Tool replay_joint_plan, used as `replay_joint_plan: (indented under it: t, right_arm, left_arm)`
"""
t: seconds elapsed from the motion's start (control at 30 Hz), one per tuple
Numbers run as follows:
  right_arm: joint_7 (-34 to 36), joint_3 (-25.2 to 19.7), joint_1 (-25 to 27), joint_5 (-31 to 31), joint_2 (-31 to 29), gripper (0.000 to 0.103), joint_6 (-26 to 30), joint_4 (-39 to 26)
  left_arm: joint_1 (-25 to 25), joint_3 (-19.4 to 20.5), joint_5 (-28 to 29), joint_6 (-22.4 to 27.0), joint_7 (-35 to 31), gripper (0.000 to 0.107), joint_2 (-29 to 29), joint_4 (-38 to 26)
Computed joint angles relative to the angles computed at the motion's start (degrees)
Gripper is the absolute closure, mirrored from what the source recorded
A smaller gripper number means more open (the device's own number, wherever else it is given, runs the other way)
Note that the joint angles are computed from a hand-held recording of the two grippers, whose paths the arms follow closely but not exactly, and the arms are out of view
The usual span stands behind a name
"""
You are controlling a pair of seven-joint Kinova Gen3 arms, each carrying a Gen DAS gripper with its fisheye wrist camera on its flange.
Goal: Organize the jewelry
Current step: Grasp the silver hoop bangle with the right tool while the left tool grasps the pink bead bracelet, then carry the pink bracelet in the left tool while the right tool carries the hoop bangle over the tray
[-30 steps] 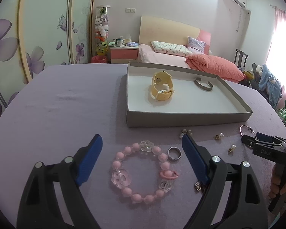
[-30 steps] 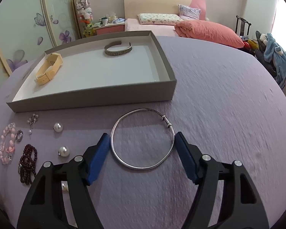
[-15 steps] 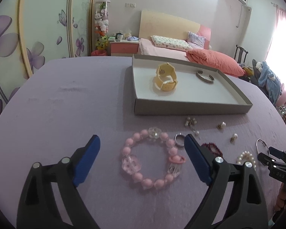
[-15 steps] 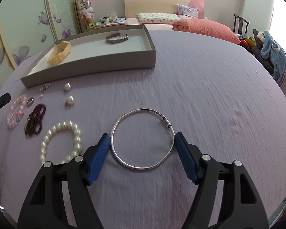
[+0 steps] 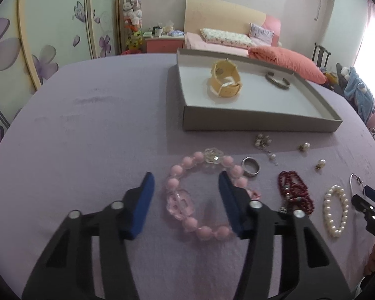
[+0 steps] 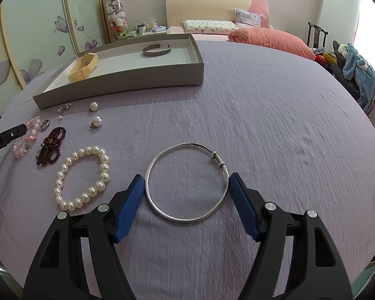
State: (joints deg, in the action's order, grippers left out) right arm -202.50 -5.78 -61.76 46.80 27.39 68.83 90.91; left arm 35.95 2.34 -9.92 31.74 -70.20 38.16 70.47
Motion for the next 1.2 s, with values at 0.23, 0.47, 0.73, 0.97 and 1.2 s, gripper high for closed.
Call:
replay_joint_plan:
  t: [0.23, 0.47, 0.73, 0.97, 1.2]
  right_arm:
    - [-0.24, -0.08, -0.16, 0.13, 0.03, 0.033, -0.01, 0.18]
    - [-0.24, -0.07, -0.17, 0.07, 0.10, 0.033, 0.06, 0.04]
    - [-0.52, -0.09, -0.25, 0.18, 0.02, 0.033, -0.01, 0.23]
    - [-0.86, -0.09, -0.34, 0.43, 0.03, 0.033, 0.05, 0.39]
    - [-1.05, -0.16, -0.39, 0.62, -0.02, 0.033, -0.09, 0.46]
  left_arm:
    - [1.13, -0.67, -2.01, 4.84, -2.16, 0.061, 2.77, -5.44]
    - [1.58, -0.22, -2.84, 4.20, -4.98, 0.094, 2.68, -4.92]
    - [-0.27, 1.15, -0.61, -2.36, -6.93, 0.094, -1.09, 2.39]
    - [-4.10, 5.25, 3.47, -12.70, -11.41, 0.094, -7.35, 11.95]
    - [-8.54, 11.49, 9.06, -18.11, -18.09, 0.094, -10.86, 16.37]
